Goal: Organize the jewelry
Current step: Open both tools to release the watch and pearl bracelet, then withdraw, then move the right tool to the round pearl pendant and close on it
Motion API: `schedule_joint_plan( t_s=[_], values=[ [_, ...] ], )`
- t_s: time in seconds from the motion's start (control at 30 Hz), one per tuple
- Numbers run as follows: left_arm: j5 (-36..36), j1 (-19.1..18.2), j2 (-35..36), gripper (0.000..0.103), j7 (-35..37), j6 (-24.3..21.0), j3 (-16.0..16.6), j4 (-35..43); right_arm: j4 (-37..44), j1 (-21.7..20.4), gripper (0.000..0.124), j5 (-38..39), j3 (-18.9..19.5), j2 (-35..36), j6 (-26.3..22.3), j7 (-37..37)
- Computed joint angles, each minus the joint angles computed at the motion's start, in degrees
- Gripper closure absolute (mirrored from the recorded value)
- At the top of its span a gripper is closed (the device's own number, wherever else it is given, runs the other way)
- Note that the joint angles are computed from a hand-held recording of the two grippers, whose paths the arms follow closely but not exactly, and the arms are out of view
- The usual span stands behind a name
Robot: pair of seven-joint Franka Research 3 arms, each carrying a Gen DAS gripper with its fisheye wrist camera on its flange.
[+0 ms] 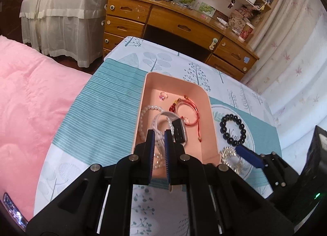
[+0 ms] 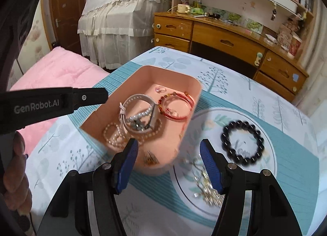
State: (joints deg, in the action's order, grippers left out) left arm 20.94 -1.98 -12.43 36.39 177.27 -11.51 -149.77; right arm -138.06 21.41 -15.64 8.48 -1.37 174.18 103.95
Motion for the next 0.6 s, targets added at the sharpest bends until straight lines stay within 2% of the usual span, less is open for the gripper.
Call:
schedule_joint_plan(
  t_s=[0.13, 0.2, 0.27, 0.33, 0.37, 0.43, 0.6],
  values=[
    [-1.47, -2.45, -2.34, 0.097, 0.44, -1.65, 0.19, -1.35, -5.02, 1.71, 0.060, 13.59, -1.53, -5.22, 0.83, -9.90],
    [-2.02, -3.31, -3.96, 0.094, 0.03, -2.53, -0.42, -2.22, -7.59, 1.85, 0.060, 17.56, -1.79, -8.12, 0.97, -12.36],
    [-2.70, -4.29, -5.91, 0.081, -0.93, -3.07, -1.12, -3.43, -9.77, 2.41, 0.060, 21.67, -2.56, -10.78, 0.44, -14.88],
    [-1.71, -3.08, -7.91, 0.058, -3.67, -2.53, -3.67, -4.69, -11.74, 3.60, 0.060, 26.15, -4.05, -13.41, -0.65, -17.77],
    [-0.74, -2.00, -8.76, 0.054, -5.23, -2.38, -5.29, -5.07, -12.85, 3.49, 0.060, 27.71, -4.30, -14.94, -1.33, -18.52],
    [1.42, 0.01, -11.05, 0.052, -8.71, -3.10, -8.82, -5.82, -15.05, 3.15, 0.060, 30.22, -4.74, -17.92, -2.34, -19.77],
    [3.30, -2.09, -13.04, 0.052, -13.00, -5.81, -10.45, -6.04, -19.84, 0.15, 0.060, 31.96, -3.82, -24.64, -3.85, -20.42]
  ],
)
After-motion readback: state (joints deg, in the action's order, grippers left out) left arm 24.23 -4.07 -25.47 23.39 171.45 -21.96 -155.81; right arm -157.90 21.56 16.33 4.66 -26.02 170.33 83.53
